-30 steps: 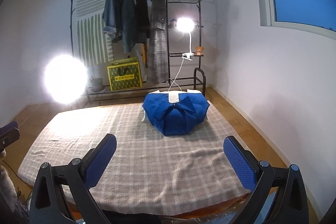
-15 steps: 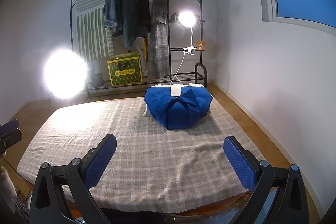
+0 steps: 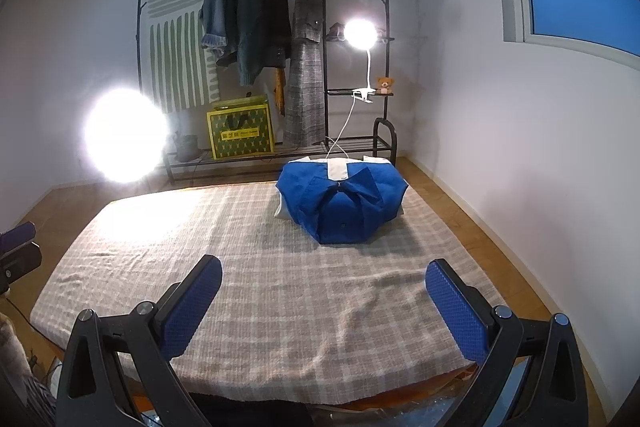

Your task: Fold large clothes

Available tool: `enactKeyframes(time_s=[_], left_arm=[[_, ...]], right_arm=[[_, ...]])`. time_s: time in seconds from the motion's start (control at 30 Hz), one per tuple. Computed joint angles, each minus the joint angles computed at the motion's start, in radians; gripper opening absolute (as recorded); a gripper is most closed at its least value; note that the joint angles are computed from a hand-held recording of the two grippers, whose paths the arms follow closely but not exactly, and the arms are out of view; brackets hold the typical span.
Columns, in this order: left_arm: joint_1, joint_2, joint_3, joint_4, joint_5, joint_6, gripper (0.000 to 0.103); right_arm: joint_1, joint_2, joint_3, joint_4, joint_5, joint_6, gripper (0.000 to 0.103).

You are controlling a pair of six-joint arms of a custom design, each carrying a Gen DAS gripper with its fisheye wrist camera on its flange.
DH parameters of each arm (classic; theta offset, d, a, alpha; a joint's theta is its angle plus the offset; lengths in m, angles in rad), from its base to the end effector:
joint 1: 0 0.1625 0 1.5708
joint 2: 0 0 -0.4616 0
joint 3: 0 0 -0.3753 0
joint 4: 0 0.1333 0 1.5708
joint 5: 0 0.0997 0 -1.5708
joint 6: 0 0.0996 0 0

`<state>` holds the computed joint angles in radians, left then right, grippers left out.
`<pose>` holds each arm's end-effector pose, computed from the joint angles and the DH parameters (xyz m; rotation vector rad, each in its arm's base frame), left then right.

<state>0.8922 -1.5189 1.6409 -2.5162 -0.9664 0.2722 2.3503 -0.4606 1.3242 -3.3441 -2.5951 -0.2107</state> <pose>-0.1813 -0.5274 0.5952 0.8278 2.3394 -1.2063 0.5681 -0.5062 0.1293 0.4811 -2.0849 1.2939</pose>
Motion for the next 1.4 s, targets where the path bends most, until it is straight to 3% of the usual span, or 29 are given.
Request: enactKeyframes(time_s=[1.4], left_arm=[[0.025,-0.012,-0.005,0.006,-0.012,0.022,0.103]], right_arm=[[-0.017,0.007,-0.008,0.025,0.028,-0.008,0.103]])
